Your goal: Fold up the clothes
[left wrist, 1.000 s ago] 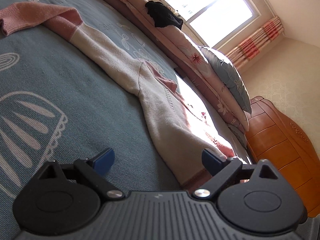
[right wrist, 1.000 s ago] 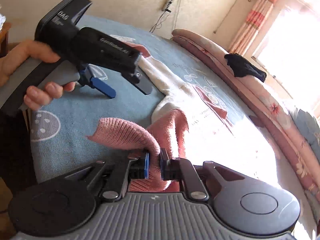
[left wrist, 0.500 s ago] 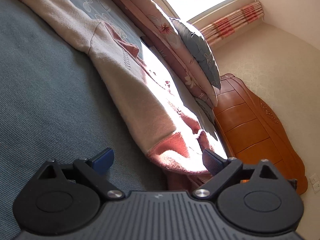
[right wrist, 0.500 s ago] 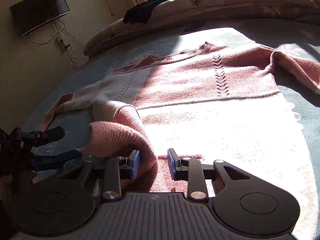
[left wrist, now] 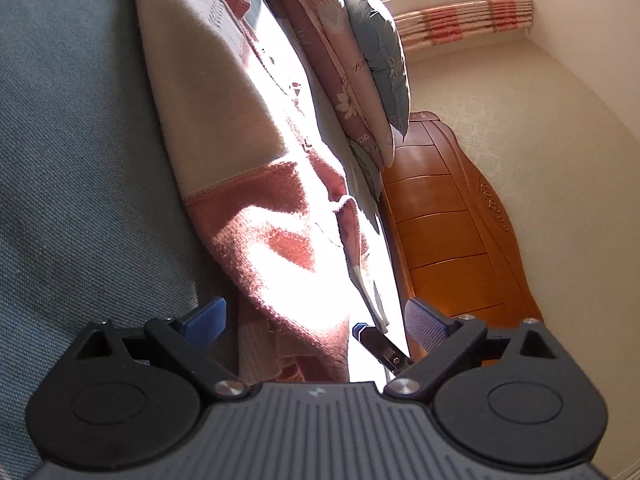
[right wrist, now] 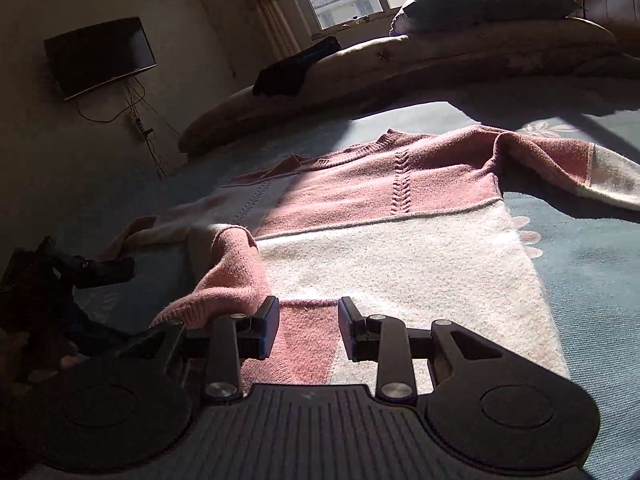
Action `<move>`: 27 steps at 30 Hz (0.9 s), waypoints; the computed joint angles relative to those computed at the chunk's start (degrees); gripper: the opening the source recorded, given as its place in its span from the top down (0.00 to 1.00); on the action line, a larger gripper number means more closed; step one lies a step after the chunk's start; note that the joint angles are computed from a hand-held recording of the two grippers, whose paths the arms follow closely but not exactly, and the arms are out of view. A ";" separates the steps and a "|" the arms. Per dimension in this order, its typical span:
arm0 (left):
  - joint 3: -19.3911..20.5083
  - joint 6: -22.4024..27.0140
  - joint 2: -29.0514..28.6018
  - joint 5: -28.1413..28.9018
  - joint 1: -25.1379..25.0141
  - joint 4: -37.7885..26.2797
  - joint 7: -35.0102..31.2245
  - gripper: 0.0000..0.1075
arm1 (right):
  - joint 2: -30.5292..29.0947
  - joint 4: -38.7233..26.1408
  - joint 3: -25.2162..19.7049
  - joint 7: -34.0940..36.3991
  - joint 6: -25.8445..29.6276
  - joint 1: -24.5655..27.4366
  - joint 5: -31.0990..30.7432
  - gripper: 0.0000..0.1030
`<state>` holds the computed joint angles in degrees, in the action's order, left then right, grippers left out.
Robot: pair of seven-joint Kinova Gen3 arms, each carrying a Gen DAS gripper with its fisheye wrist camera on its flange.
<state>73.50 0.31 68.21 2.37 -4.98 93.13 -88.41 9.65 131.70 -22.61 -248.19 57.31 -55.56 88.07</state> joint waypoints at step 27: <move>-27.98 -32.03 -23.26 22.79 22.05 10.60 9.23 0.89 | -4.88 5.27 -5.10 -2.45 14.09 -7.51 -4.11 0.55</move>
